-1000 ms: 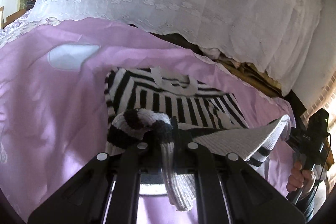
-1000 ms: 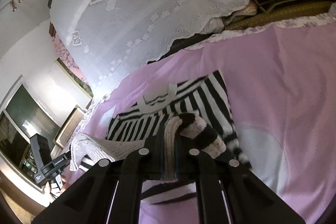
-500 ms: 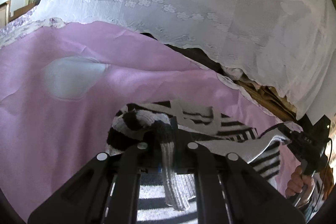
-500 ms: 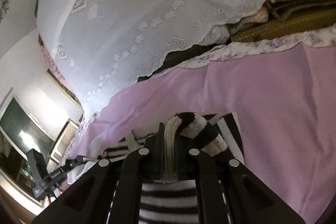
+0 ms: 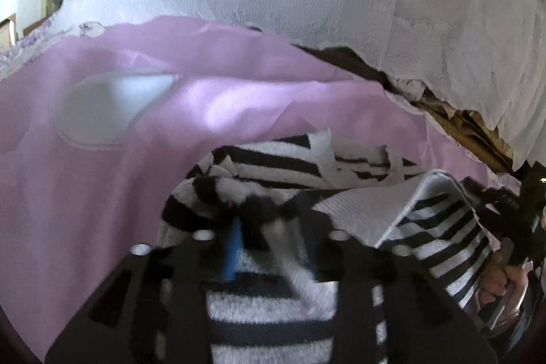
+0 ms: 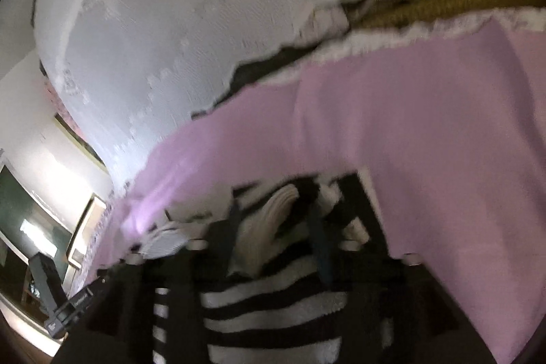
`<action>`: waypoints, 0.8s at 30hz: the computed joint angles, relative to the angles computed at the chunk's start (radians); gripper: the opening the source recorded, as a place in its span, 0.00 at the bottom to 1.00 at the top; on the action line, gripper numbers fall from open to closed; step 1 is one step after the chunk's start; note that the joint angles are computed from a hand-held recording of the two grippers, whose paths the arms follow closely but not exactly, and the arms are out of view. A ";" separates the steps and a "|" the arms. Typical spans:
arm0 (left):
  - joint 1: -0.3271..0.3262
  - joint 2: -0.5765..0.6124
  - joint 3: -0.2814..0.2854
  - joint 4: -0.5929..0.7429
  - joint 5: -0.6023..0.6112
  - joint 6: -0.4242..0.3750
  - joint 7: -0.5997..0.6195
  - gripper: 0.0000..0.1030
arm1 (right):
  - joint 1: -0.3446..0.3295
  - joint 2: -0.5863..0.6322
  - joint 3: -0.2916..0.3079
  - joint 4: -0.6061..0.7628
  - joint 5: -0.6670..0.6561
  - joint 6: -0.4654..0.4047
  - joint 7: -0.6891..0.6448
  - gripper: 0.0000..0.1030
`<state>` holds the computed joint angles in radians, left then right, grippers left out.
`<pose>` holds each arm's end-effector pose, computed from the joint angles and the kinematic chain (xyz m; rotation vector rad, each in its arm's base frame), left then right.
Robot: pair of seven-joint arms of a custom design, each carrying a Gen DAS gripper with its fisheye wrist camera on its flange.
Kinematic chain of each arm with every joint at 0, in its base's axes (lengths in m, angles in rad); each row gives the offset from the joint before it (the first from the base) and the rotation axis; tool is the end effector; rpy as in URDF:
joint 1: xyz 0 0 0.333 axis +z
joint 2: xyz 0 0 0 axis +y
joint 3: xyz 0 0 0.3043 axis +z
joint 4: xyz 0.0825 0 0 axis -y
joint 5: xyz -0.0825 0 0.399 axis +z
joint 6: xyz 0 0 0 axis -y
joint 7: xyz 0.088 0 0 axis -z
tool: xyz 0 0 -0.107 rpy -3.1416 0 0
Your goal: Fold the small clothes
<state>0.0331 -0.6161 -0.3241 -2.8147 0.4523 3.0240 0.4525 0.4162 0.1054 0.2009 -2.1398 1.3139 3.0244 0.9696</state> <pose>0.3766 -0.1428 0.4297 -2.0747 1.4109 -0.9261 0.5159 0.2751 0.3840 -1.5589 1.6423 0.0233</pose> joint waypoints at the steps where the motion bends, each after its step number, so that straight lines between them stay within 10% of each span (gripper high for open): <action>1: 0.008 -0.029 -0.014 -0.010 0.005 0.003 -0.013 0.47 | 0.001 -0.014 0.006 -0.004 0.036 0.023 -0.040 0.46; 7: -0.027 -0.130 -0.018 -0.036 0.012 0.064 0.042 0.62 | 0.037 -0.078 -0.002 -0.017 0.126 0.040 -0.221 0.46; 17: -0.041 -0.017 -0.064 0.022 0.025 0.148 0.197 0.76 | 0.059 -0.022 -0.021 -0.028 -0.386 -0.028 0.190 0.46; 24: 0.163 0.131 -0.230 0.213 0.073 -0.201 -0.001 0.85 | 0.052 0.125 -0.052 0.098 -0.704 -0.110 0.548 0.67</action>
